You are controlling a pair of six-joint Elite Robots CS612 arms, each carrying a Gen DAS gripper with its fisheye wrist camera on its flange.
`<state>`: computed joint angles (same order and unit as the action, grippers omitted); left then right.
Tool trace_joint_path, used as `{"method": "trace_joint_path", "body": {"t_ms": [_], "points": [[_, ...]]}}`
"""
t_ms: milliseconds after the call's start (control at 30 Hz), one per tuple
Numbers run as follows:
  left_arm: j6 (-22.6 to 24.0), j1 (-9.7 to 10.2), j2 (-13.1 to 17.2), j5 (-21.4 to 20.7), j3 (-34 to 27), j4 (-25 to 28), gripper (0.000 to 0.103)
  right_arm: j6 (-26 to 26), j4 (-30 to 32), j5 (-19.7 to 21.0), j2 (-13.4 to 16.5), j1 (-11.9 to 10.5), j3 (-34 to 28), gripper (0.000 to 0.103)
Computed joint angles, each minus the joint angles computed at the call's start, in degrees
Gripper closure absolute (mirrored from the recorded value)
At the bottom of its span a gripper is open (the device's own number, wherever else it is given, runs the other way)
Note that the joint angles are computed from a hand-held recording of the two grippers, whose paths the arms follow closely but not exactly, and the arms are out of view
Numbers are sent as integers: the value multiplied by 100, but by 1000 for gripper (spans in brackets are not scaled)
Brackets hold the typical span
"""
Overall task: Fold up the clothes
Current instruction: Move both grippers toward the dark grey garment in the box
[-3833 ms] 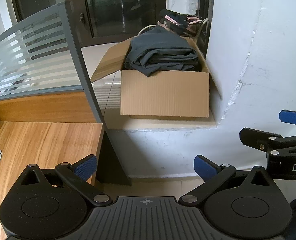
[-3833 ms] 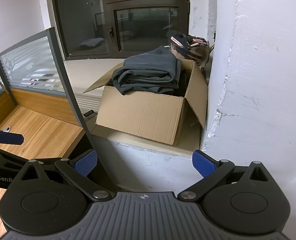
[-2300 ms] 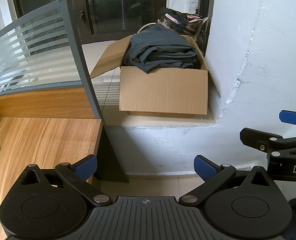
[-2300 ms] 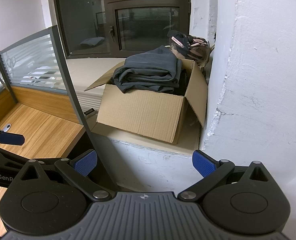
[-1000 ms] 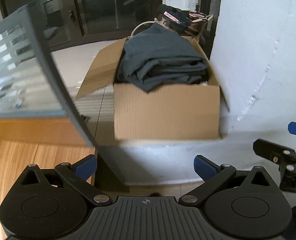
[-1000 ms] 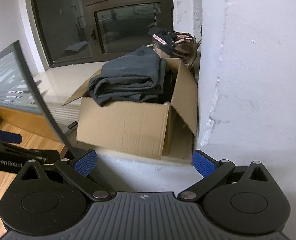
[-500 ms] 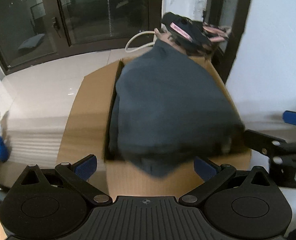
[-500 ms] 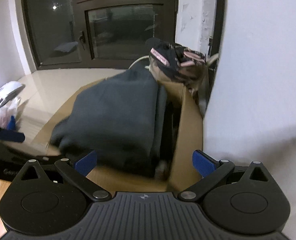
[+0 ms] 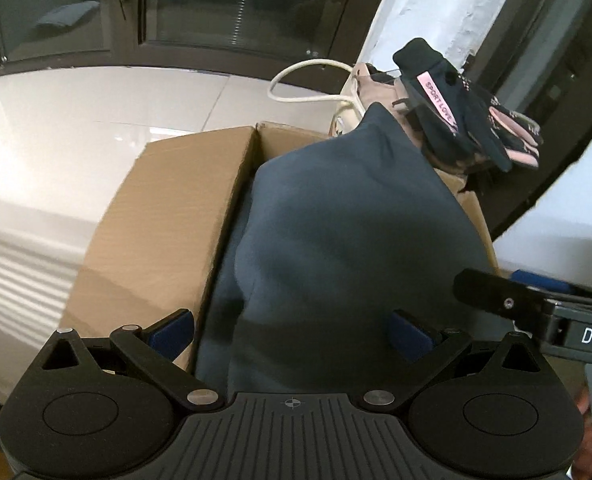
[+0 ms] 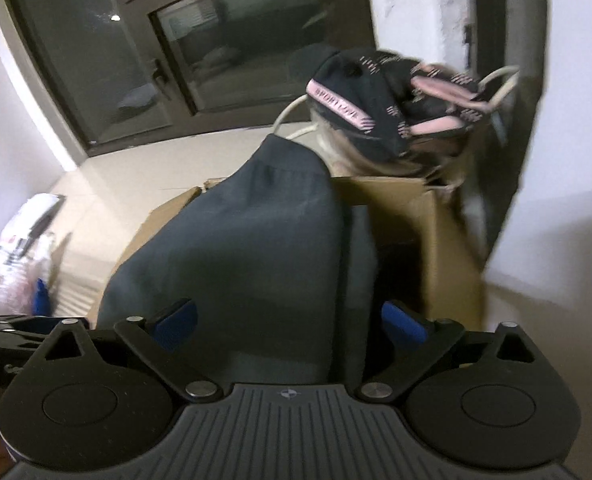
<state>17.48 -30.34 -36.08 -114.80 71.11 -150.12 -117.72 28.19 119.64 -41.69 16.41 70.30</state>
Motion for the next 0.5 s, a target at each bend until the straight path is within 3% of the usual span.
{"method": "trace_joint_path", "body": {"t_ms": [133,200,267,333,433,500], "points": [[-109,11,172,-268,-236,105,3,-141,-441,-369,-70,-146,244,10],[-172,25,242,-485,-342,193,9,-163,-594,-555,-89,-195,327,22],[-175,29,282,-658,-379,178,18,-335,-710,-528,-97,-187,349,32],[-149,16,299,-693,-374,99,19,-544,-790,-443,-97,-172,350,36],[-86,19,324,-772,-438,287,20,-572,-929,-508,-102,-206,434,32],[-131,36,362,-866,-530,517,20,-414,-962,-552,-78,-239,471,17]]}}
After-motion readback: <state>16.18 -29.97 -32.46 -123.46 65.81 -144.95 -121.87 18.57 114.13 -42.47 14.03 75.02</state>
